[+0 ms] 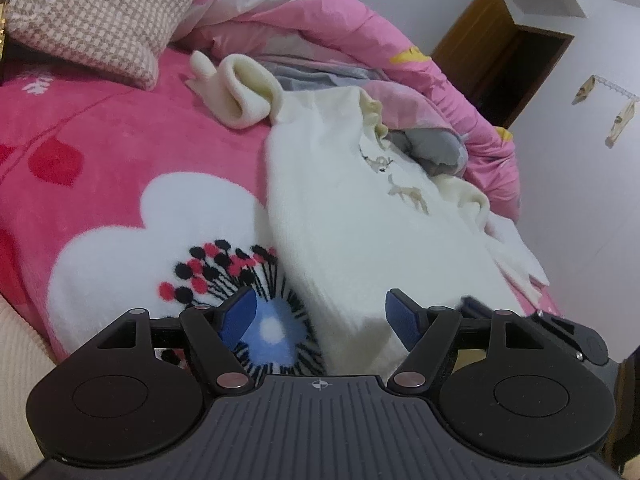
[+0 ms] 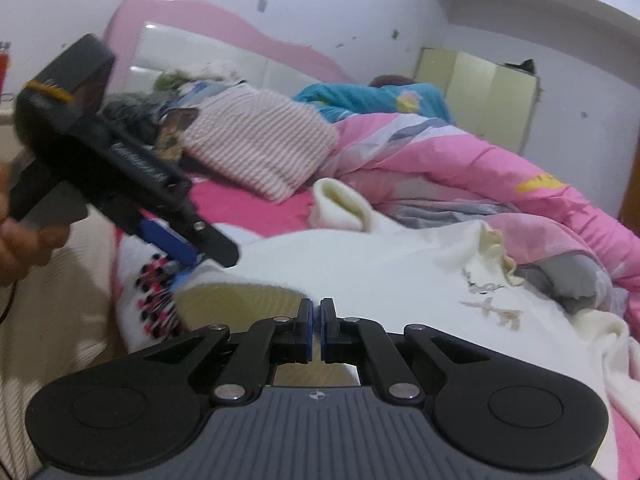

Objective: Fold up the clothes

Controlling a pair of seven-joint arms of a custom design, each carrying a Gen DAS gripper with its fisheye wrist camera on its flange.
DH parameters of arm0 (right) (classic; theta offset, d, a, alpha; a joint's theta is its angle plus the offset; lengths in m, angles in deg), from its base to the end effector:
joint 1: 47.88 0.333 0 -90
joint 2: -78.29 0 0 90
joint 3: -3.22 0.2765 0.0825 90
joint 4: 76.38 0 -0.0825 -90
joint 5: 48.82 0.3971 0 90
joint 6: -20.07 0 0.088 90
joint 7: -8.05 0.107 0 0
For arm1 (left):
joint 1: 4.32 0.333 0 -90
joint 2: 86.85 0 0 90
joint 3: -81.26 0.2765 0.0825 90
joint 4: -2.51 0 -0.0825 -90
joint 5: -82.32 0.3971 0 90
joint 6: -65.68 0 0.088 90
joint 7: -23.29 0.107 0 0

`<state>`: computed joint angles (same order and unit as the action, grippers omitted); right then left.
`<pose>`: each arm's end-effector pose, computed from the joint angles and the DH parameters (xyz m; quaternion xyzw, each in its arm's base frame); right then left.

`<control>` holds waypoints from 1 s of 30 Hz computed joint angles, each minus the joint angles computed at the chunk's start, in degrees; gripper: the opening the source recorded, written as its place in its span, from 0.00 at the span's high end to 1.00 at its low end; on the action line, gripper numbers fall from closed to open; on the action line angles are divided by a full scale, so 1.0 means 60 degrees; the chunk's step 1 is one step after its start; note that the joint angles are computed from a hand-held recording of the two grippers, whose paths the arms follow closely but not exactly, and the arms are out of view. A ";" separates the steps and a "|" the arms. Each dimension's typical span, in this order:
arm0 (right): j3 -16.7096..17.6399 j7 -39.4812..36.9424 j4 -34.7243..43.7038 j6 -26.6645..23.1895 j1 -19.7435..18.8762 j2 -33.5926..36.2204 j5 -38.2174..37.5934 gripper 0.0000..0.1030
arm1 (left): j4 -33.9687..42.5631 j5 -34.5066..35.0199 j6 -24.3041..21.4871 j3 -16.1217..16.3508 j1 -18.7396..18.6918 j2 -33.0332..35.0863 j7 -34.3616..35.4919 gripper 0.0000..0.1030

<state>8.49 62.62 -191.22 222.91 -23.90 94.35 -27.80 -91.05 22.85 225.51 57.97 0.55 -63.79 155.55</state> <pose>0.5763 0.2671 0.4221 -0.7343 0.3560 -0.3947 0.4222 0.6868 -0.1496 0.4266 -0.5823 0.6417 -0.4973 0.0438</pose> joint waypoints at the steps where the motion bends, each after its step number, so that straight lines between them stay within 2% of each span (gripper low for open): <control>1: -0.0045 -0.0019 0.0115 0.0110 0.0059 0.0090 0.0099 0.98 | 0.0029 0.0013 0.0001 0.0004 -0.0005 0.0023 -0.0010 0.30; 5: 0.0387 0.0560 0.0021 0.0090 -0.0511 0.0065 -0.0893 0.98 | 0.0144 0.0259 -0.0010 0.0046 -0.0059 0.0141 -0.0197 0.30; 7: 0.0483 0.0607 -0.0195 -0.0342 -0.0697 -0.0092 -0.1455 0.98 | 0.0187 0.0407 -0.0016 0.0043 -0.0061 0.0203 -0.0311 0.30; 8: 0.0413 0.0484 -0.0288 -0.0532 -0.0637 -0.0150 -0.1542 0.98 | 0.0206 0.0474 -0.0028 0.0035 -0.0052 0.0235 -0.0364 0.30; 13: -0.0807 -0.1120 -0.0348 -0.0815 0.0857 -0.0090 -0.0286 0.96 | 0.0290 0.0727 -0.0011 -0.0070 0.0018 0.0374 -0.0506 0.29; 14: -0.0866 -0.1307 -0.0299 -0.0841 0.0955 -0.0053 -0.0107 0.96 | 0.0295 0.0751 -0.0017 -0.0100 0.0049 0.0385 -0.0505 0.29; 18: -0.0368 -0.1267 -0.0201 -0.1052 0.0468 -0.0025 -0.0293 0.92 | 0.0312 0.0733 -0.0038 -0.0215 0.0159 0.0417 -0.0451 0.29; 21: -0.0274 -0.1299 -0.0200 -0.1236 0.0368 -0.0043 -0.0490 0.88 | 0.0342 0.0683 -0.0062 -0.0260 0.0209 0.0456 -0.0429 0.28; 23: -0.0446 -0.1434 -0.0243 -0.1301 0.0569 -0.0072 -0.0445 0.82 | 0.0364 0.0650 -0.0072 -0.0280 0.0228 0.0481 -0.0411 0.28; 30: -0.1357 -0.2253 -0.0215 -0.1191 0.1633 -0.0001 0.0352 0.82 | 0.0419 0.0548 -0.0140 -0.0308 0.0269 0.0511 -0.0373 0.27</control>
<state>0.35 49.10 -192.51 215.77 -14.10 94.34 -25.69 -88.54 26.14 224.66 56.12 2.16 -60.73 153.31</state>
